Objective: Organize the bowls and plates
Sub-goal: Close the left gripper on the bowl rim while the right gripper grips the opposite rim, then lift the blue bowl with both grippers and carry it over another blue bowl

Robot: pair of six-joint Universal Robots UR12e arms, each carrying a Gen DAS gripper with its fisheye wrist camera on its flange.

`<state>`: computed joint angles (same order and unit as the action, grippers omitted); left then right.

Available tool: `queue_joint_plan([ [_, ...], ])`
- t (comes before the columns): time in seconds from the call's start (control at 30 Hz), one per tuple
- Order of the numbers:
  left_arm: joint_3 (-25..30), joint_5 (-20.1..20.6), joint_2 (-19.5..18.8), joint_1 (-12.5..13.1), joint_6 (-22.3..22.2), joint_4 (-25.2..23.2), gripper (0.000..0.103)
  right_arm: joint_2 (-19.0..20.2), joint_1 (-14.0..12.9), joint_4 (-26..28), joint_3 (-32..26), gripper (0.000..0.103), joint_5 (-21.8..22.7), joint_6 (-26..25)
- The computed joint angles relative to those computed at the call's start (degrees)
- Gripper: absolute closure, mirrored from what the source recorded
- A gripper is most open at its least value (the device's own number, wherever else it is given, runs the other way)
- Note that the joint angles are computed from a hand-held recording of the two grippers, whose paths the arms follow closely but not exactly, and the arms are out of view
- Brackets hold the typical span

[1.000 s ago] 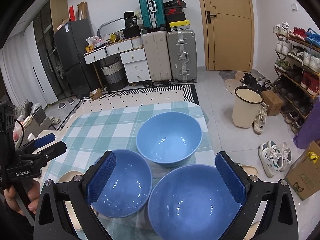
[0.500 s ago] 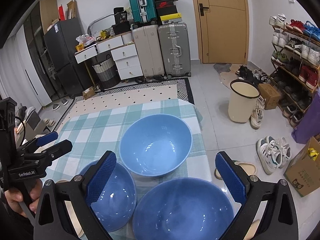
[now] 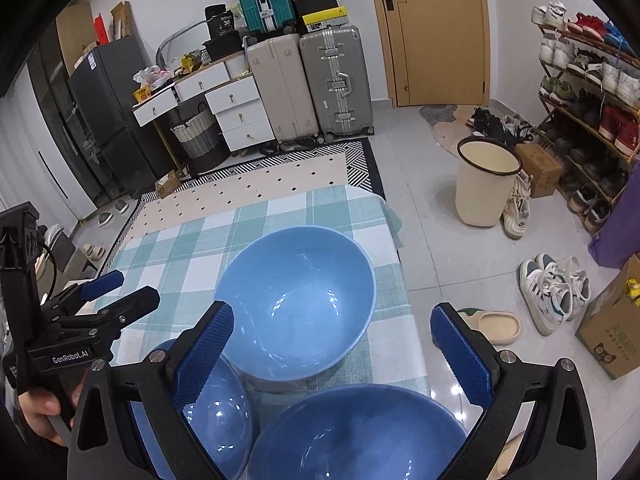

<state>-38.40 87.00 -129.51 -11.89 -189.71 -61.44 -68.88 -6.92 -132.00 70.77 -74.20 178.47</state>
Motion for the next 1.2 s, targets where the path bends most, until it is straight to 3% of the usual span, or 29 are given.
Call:
queue_joint_plan([
  [0.2,4.86,-0.11,-3.65,-0.25,0.96,-3.92,0.018,1.64,0.00,1.73,-1.21,0.009,0.17,-0.15],
  [0.27,6.55,-0.52,-4.92,-0.25,0.50,-5.71,0.022,2.41,-0.15,2.89,-1.92,0.016,0.58,0.10],
  [0.5,11.52,-1.73,-8.58,-0.25,-1.01,-10.37,0.034,4.41,-0.76,5.13,-3.28,0.023,1.81,1.34],
  [0.73,15.70,-2.76,-11.43,-0.44,-0.04,-13.76,0.054,5.69,-0.95,6.61,-3.87,0.042,2.68,0.99],
  [1.03,15.97,-4.98,-12.00,-0.66,1.18,-13.13,0.086,5.78,-0.73,5.96,-3.45,0.070,2.07,0.91],
  [1.2,15.40,-4.34,-11.67,-0.98,0.91,-12.17,0.092,5.71,-0.50,5.39,-3.25,0.085,0.72,0.57],
])
